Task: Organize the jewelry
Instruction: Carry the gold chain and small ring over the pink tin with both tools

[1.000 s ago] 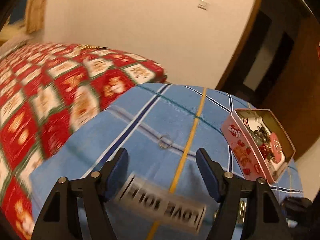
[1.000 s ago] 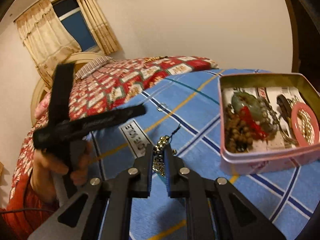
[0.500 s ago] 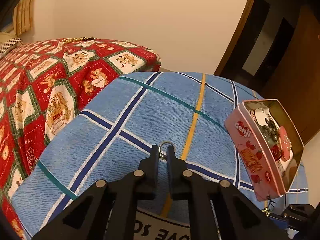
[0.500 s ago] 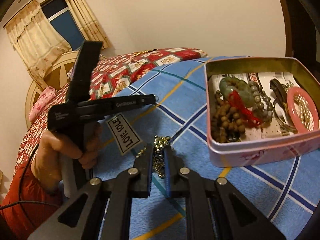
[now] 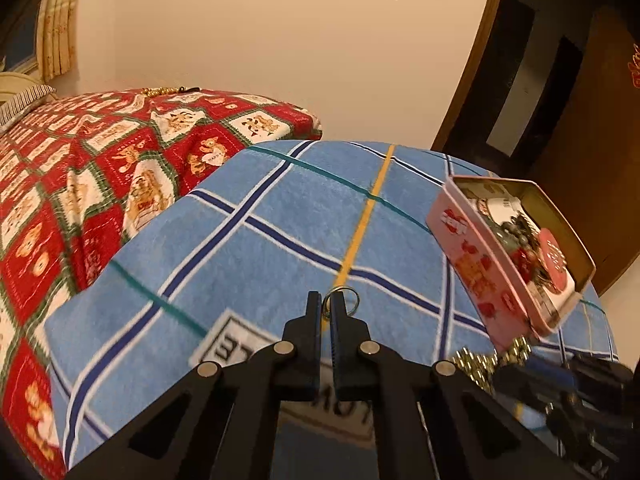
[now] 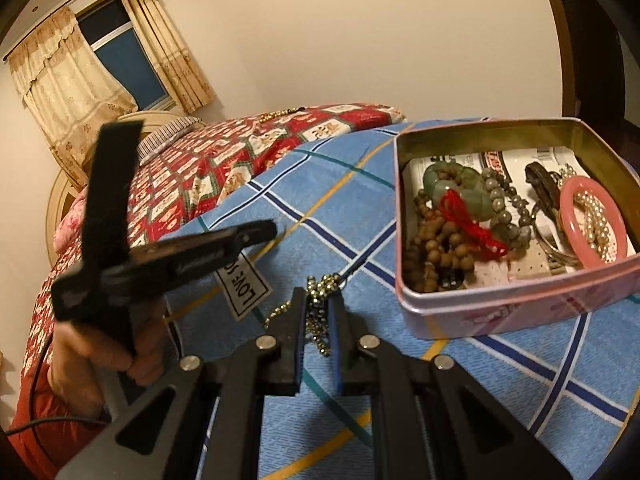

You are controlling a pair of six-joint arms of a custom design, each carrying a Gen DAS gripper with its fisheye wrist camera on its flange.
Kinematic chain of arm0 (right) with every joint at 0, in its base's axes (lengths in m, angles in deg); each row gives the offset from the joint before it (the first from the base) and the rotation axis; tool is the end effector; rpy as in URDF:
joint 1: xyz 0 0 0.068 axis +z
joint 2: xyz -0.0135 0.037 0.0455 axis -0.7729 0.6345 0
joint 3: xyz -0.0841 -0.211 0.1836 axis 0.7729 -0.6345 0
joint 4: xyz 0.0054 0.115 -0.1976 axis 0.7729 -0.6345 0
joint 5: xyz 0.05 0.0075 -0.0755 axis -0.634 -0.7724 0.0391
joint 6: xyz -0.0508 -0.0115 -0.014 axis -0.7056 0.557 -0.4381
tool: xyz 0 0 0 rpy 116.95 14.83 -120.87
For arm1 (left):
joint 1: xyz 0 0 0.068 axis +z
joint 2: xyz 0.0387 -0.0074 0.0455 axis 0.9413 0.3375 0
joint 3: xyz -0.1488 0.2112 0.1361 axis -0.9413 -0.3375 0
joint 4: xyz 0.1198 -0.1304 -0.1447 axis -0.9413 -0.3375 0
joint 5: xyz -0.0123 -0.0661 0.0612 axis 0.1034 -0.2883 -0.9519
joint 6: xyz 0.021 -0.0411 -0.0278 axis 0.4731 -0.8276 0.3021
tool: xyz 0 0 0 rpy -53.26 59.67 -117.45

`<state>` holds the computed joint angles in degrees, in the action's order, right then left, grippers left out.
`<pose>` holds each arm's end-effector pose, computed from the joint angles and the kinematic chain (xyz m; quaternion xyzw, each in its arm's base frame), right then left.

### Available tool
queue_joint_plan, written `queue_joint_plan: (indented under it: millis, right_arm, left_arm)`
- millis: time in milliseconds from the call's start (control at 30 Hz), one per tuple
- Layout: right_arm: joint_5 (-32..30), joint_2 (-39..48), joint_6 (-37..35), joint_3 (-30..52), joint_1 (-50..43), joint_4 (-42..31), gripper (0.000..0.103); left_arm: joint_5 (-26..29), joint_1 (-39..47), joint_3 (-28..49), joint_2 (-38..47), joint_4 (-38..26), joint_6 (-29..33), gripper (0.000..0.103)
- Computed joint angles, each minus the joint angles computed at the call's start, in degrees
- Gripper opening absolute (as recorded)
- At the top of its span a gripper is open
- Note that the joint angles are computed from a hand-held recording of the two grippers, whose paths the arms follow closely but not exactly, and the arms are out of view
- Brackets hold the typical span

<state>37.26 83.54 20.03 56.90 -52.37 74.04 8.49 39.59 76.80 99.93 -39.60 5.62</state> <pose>0.2473 0.0084 0.0566 -0.0673 0.9002 0.2110 0.3749 0.3167 -0.1872 0.0608 0.1109 0.9168 -0.1454 0.3550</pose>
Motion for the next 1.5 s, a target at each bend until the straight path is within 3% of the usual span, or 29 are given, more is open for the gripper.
queue_joint_plan:
  millis: [400, 600, 800, 1033, 1233, 1367, 1500]
  right_arm:
    - [-6.4, -1.3, 2.6, -6.1, -4.2, 12.3, 0.014]
    - [-9.7, -2.3, 4.2, -9.4, -6.1, 19.5, 0.014]
    - [-13.4, -5.3, 5.8, -11.9, -10.7, 21.6, 0.014]
    - [-15.1, -12.7, 3.6, -11.1, -17.6, 13.3, 0.014]
    - [-19.1, -20.2, 0.2, -5.6, -26.2, -0.5, 0.014]
    - [-20.9, -21.6, -0.8, 0.1, -30.1, -8.4, 0.014]
    - [-20.8, -20.5, 0.2, 4.0, -30.8, -10.6, 0.014]
  left_arm:
    - [-2.7, -4.4, -13.4, -6.5, 10.8, -3.9, 0.003]
    - [-3.7, -6.4, -15.9, -10.2, 11.0, -5.1, 0.003]
    - [-4.7, -9.4, -16.2, -13.9, 10.1, -4.6, 0.003]
    - [-5.1, -12.4, -12.9, -15.4, 7.0, -3.8, 0.003]
    - [-4.2, -14.0, -6.3, -13.9, 3.3, -3.4, 0.003]
    - [-3.5, -14.9, -0.4, -11.7, 0.1, -3.0, 0.003]
    - [-2.6, -15.7, 6.6, -8.3, -3.7, -3.0, 0.003]
